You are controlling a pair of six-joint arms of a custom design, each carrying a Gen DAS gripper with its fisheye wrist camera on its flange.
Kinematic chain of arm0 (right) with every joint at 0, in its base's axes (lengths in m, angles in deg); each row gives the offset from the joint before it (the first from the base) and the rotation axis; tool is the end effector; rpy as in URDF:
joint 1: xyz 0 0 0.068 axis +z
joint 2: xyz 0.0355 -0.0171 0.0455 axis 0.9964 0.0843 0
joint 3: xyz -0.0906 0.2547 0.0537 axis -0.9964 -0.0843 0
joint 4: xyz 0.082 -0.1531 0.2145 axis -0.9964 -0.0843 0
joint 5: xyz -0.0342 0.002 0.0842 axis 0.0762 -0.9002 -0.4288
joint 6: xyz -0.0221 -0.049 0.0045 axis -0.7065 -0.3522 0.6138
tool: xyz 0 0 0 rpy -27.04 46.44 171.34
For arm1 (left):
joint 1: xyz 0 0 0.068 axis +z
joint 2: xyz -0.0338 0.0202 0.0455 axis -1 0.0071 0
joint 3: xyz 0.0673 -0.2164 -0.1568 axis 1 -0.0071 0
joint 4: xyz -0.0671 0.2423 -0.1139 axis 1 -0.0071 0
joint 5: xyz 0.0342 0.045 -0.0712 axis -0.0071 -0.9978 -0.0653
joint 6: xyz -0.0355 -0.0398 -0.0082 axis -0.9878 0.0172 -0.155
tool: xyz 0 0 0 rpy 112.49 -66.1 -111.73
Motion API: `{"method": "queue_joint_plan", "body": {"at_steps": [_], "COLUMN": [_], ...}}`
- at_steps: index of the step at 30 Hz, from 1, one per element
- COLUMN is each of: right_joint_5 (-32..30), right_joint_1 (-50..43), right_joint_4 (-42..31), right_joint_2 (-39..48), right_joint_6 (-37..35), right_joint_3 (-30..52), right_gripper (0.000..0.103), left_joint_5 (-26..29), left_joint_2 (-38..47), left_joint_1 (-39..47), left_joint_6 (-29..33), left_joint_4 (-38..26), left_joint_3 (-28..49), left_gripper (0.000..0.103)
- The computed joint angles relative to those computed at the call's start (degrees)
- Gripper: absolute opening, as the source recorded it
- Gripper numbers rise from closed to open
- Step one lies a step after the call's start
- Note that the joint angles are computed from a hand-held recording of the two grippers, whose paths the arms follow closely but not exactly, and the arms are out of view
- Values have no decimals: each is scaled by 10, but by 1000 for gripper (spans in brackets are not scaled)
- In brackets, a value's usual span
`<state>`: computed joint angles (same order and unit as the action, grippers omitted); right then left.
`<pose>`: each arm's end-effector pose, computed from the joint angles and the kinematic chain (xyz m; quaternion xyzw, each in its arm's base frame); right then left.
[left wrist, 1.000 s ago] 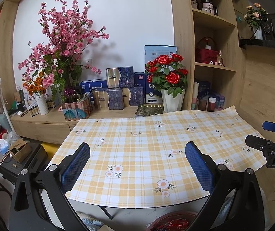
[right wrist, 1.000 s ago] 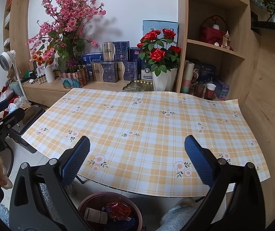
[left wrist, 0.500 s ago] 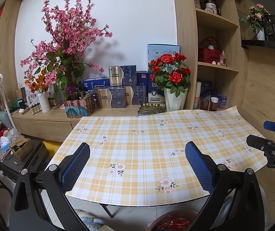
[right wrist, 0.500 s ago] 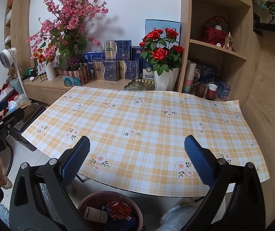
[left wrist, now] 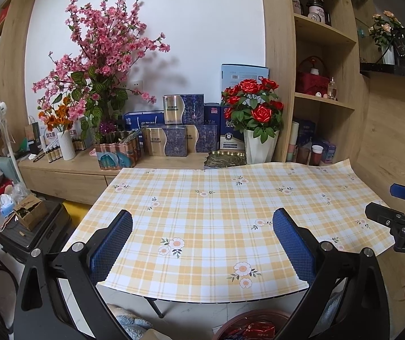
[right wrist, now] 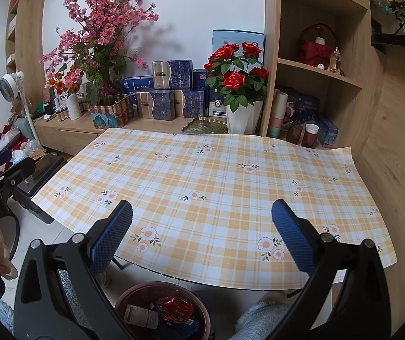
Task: Collect trash
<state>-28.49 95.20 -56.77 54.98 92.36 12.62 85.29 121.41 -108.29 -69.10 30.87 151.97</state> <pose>0.2630 0.0350 0.3484 0.0897 0.8720 -0.0539 0.4782 0.3442 -0.1192 0.3584 0.1738 0.8241 -0.1069 0.5284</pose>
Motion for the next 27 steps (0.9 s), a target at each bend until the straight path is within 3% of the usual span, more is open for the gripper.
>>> {"method": "queue_joint_plan", "body": {"at_steps": [7,21,27], "right_joint_5": [0,5,12], "right_joint_1": [0,-10,-12], "right_joint_4": [1,-2,-4], "right_joint_2": [0,-13,-18], "right_joint_6": [0,8,15], "right_joint_3": [0,0,-1], "right_gripper": [97,97,97], "left_joint_5": [10,-23,-19], "left_joint_2": [6,5,-14], "left_joint_1": [3,-10,-18], "left_joint_6": [-6,3,9], "left_joint_4": [-11,-22,16], "left_joint_3": [12,20,-6], "left_gripper": [97,97,97]}}
